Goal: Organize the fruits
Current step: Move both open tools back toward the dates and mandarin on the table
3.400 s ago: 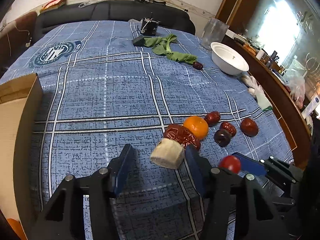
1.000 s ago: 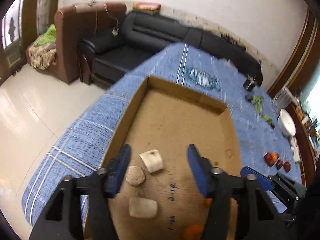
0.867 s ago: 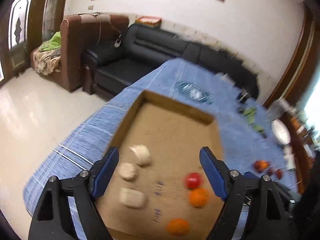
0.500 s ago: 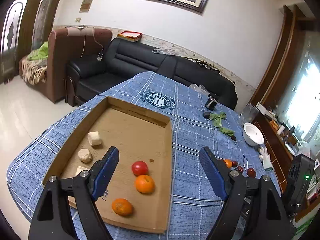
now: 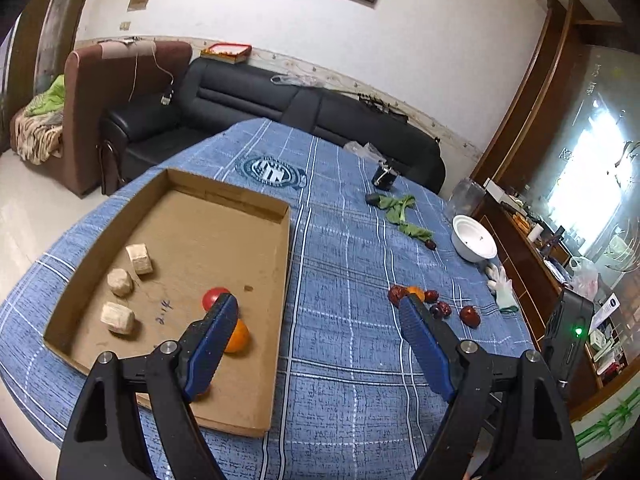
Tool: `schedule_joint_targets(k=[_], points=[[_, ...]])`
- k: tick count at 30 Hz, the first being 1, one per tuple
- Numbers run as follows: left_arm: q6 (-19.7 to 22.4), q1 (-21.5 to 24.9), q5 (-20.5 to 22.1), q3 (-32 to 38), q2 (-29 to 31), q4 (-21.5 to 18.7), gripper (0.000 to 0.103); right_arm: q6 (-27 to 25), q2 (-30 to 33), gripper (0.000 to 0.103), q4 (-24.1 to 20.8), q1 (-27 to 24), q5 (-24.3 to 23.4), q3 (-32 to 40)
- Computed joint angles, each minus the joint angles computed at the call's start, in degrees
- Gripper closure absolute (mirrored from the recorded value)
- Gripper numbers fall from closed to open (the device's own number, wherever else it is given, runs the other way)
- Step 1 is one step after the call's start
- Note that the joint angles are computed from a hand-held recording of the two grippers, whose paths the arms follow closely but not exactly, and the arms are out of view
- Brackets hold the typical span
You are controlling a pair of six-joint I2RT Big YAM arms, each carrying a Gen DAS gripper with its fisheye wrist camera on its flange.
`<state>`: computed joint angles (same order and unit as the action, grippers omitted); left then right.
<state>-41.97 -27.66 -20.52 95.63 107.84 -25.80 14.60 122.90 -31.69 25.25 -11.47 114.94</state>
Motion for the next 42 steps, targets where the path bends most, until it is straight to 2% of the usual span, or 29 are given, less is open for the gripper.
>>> schedule_joint_targets(k=[6, 11, 17, 21, 27, 30, 35, 38, 42], points=[[-0.7, 0.4, 1.0, -0.1, 0.4, -0.2, 0.021, 0.0, 0.6, 0.053, 0.1, 0.1, 1.6, 0.0], [-1.3, 0.0, -0.6, -2.6, -1.7, 1.7, 0.021, 0.0, -0.1, 0.053, 0.3, 0.2, 2.3, -0.9], [-0.6, -1.7, -2.3, -6.6, -5.2, 5.2, 0.021, -0.2, -5.2, 0.053, 4.4, 0.5, 4.7, -7.9], [0.9, -3.4, -5.4, -10.0, -8.9, 7.5, 0.021, -0.3, -9.5, 0.053, 7.3, 0.8, 6.6, -13.2], [1.8, -5.7, -15.5, -16.1, -15.3, 10.8, 0.021, -2.5, -13.4, 0.05, 10.4, 2.4, 6.7, -16.8], [1.1, -6.0, -15.8, -17.7, -16.6, 11.8, 0.021, -4.0, -14.9, 0.05, 11.9, 3.3, 7.1, -18.9], [2.0, -6.4, -15.8, -17.6, -16.9, 10.8, 0.02, -5.1, -16.7, 0.049, 13.0, 3.8, 8.7, -21.0], [2.3, -6.0, -15.6, -15.8, -15.8, 8.5, 0.018, -4.2, -16.5, 0.048, 12.0, 3.2, 8.3, -20.1], [1.6, -4.1, -12.2, -11.7, -11.7, 5.3, 0.017, -3.2, -14.7, 0.048, 10.7, 1.9, 8.0, -17.9]])
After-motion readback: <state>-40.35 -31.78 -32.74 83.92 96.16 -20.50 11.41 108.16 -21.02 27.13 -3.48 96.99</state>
